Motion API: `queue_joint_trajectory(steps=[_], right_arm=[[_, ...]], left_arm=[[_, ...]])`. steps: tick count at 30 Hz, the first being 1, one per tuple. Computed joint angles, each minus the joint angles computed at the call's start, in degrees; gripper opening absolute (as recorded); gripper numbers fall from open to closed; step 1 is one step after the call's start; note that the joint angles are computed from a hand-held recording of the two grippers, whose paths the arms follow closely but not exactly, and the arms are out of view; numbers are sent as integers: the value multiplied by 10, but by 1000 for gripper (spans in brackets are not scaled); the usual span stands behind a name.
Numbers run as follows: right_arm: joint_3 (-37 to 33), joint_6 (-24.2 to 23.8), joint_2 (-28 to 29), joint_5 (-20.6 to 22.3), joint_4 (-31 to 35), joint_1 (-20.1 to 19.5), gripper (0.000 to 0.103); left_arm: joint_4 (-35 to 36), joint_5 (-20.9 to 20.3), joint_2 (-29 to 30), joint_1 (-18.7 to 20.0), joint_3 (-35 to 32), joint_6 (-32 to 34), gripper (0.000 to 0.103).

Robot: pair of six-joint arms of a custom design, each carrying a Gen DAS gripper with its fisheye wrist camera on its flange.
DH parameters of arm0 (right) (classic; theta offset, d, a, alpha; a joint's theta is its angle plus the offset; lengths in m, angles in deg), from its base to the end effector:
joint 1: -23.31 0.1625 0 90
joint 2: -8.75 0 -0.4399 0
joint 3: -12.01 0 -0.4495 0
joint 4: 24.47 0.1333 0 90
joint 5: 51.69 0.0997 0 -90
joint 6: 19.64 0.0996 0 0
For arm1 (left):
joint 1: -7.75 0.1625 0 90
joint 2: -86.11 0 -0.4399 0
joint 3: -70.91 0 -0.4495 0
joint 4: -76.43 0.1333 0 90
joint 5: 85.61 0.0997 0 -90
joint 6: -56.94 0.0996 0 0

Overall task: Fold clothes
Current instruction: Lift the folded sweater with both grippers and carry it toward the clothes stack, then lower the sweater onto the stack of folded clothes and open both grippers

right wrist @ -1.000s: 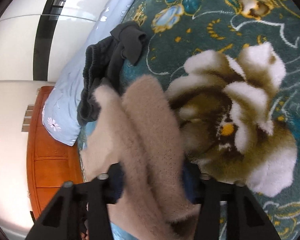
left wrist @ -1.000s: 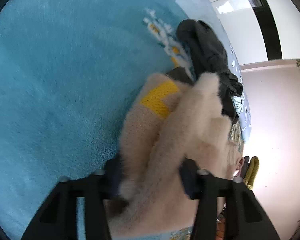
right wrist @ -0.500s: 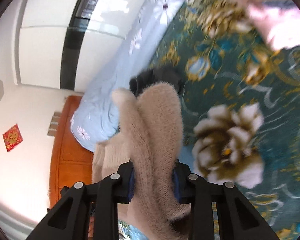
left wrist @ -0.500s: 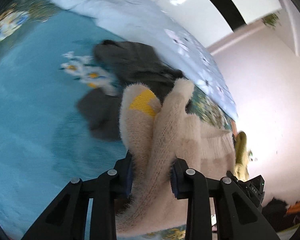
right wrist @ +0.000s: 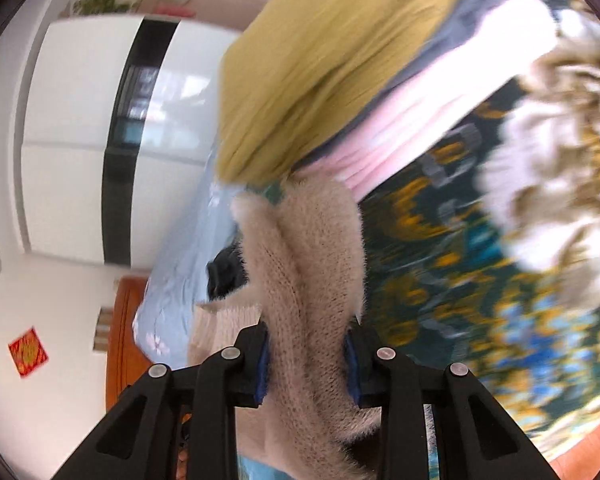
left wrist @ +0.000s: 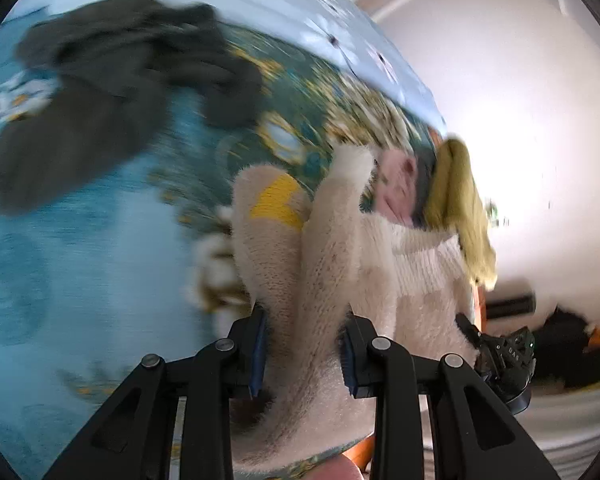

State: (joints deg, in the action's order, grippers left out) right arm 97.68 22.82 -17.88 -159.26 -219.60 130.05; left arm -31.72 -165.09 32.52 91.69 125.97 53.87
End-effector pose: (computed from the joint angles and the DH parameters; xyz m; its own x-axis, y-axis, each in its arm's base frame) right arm 0.3183 -0.7000 -0.0198 -0.8546 0.3994 -0.3319 0.5112 0.5347 -0.6728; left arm 0.0626 -0.8454 0.4398 -0.9872 0.0006 -0.1593 0.0483 0.9540 -0.2960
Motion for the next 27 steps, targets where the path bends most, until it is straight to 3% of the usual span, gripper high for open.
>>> queue_joint_trajectory(steps=[6,13,17,27], right_arm=[[112,-6,-62,-46,-108,-12,32],[184,-17,-95,-103,-204,-25,32],[191,-6,-92,-111,-206,-35,31],[187,0,-85,-112,-203,-55,31]], left_arm=[[-13,-21,27,-33,17,41,31],[-40,2,54,-60,47,82,32],[-47,27,71,-58,45,59,32],[-57,26,77,-55,45,83,33]])
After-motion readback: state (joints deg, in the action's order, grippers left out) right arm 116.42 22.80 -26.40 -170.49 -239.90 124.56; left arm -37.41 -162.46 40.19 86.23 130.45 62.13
